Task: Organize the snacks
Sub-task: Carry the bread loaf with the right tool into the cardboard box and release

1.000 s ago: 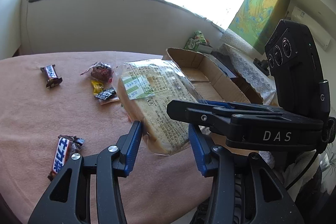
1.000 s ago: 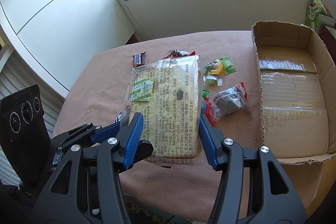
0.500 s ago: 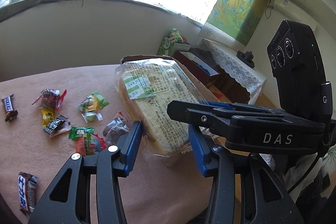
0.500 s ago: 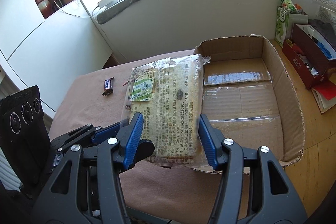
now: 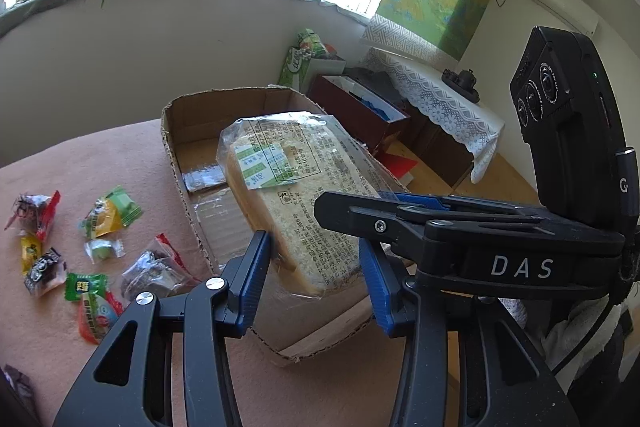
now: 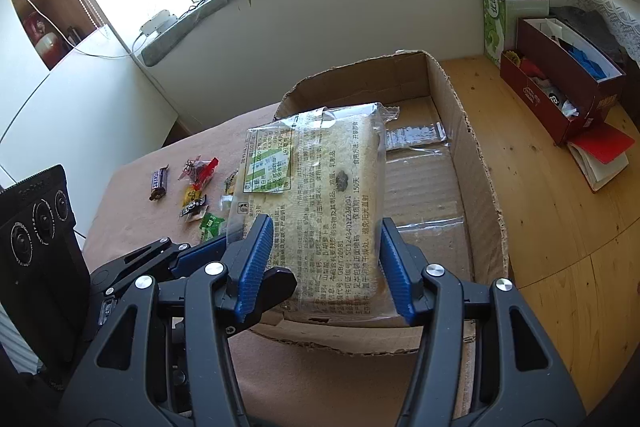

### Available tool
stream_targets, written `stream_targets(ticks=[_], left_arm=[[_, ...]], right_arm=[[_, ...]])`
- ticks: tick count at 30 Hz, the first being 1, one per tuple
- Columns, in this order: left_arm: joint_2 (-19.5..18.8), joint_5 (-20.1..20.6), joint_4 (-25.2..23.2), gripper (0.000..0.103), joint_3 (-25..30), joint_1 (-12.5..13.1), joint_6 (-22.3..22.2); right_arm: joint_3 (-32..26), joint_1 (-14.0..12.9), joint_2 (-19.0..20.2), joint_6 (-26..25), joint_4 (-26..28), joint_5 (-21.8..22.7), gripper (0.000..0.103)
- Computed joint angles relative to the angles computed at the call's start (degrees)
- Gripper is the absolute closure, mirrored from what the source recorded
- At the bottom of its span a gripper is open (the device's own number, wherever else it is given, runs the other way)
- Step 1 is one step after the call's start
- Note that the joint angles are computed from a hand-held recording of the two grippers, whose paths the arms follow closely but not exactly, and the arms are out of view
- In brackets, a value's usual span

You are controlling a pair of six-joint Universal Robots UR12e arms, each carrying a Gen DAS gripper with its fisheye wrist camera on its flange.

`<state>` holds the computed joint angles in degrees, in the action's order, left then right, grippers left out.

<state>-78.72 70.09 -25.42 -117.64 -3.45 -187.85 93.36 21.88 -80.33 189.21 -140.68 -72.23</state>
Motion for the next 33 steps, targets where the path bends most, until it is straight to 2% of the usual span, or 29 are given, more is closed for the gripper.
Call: stream_targets(ticks=[7,11,13,16,23,28,33], left_arm=[[-1.4,0.3,-0.9,0.058,1.1,-0.6,0.6],[-1.6,3.5,-1.1,0.059,1.5,-1.6,2.0],[-1.4,3.5,-1.0,0.059,1.3,-1.5,1.7],[-1.0,3.8,-0.6,0.059,1.0,-1.3,1.9],[0.2,3.0,-0.7,0.059,0.3,-0.8,2.5],[2.1,2.5,-0.7,0.059,-0.7,0.3,2.3],[5.7,2.5,-0.7,0.058,-3.1,2.8,2.2]], right_arm=[[-0.5,-0.4,0.7,0.0,0.6,-1.3,0.047],[-0.5,-0.2,0.8,0.4,0.7,-3.0,0.047],[-0.4,-0.1,0.8,1.5,-0.2,-5.2,0.047],[-0.2,-0.5,0.7,2.6,-0.8,-4.7,0.047],[0.1,0.2,0.2,1.9,-0.6,-6.2,0.047],[-0.1,1.1,-0.1,1.6,-0.6,-8.1,0.047],[-0.2,2.2,-0.4,1.5,-2.2,-9.3,0.047]])
